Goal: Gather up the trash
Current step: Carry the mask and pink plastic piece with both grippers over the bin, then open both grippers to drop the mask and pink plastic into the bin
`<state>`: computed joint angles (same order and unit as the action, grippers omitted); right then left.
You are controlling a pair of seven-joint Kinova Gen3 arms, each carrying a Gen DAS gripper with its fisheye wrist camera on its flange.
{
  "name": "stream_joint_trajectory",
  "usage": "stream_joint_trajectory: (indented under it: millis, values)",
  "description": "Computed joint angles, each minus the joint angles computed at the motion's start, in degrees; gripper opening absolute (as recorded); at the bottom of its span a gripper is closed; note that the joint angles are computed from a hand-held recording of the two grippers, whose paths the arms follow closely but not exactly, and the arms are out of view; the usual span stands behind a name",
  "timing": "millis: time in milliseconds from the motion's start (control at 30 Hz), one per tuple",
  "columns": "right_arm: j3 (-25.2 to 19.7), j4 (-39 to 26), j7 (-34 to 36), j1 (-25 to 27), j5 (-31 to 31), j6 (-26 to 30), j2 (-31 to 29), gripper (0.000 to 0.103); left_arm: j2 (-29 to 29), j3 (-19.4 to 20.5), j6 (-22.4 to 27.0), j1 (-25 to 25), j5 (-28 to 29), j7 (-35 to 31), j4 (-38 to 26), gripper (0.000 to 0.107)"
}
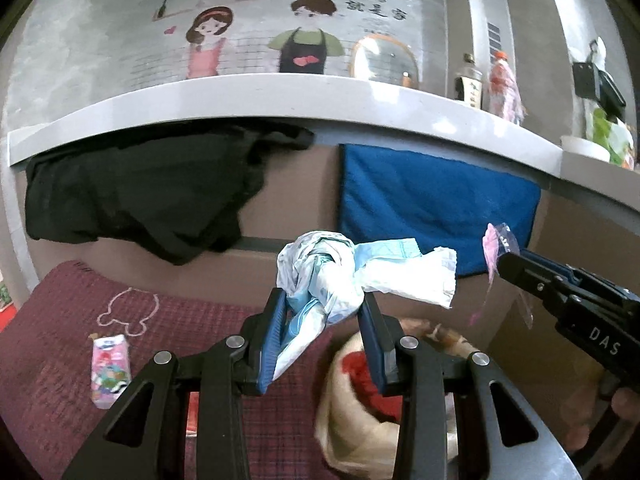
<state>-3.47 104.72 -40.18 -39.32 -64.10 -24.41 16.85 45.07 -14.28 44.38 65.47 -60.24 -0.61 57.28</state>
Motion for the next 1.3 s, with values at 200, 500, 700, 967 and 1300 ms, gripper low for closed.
stream_joint_trajectory:
  millis: [200, 500, 700, 967, 1300]
  values:
    - [-0.42, 3.25, -7.40, 2.34, 5.07, -1.04, -0.50, 0.028, 3.73, 0.69, 1.79, -0.49, 2.44, -3.96, -6.47, 0.037]
    - [0.96, 5.12, -16.78, 3.85, 12.36, -0.36, 0.69, 0.028, 9.02, 0.90, 4.18, -1.76, 9.55, -10.75, -15.46, 0.037]
    - [2.39, 5.25, -21.03, 4.11, 15.47, 1.01, 1.82, 0.028, 11.50, 0.74, 4.18, -2.95, 14.27, -14.61, -19.44, 0.037]
    - [6.10, 3.66, -23.29, 2.61, 16.09, 4.04, 4.54, 0.028, 14.32, 1.36, 3.86, -5.48, 20.04, -19.62, -24.84, 0.037]
    - [11.65, 1.72, -29.79, 0.53, 20.28, 9.74, 7.13, 0.041, 9.48, 2.85, -9.63, -9.77, 28.88, -24.24, -15.78, 0.056]
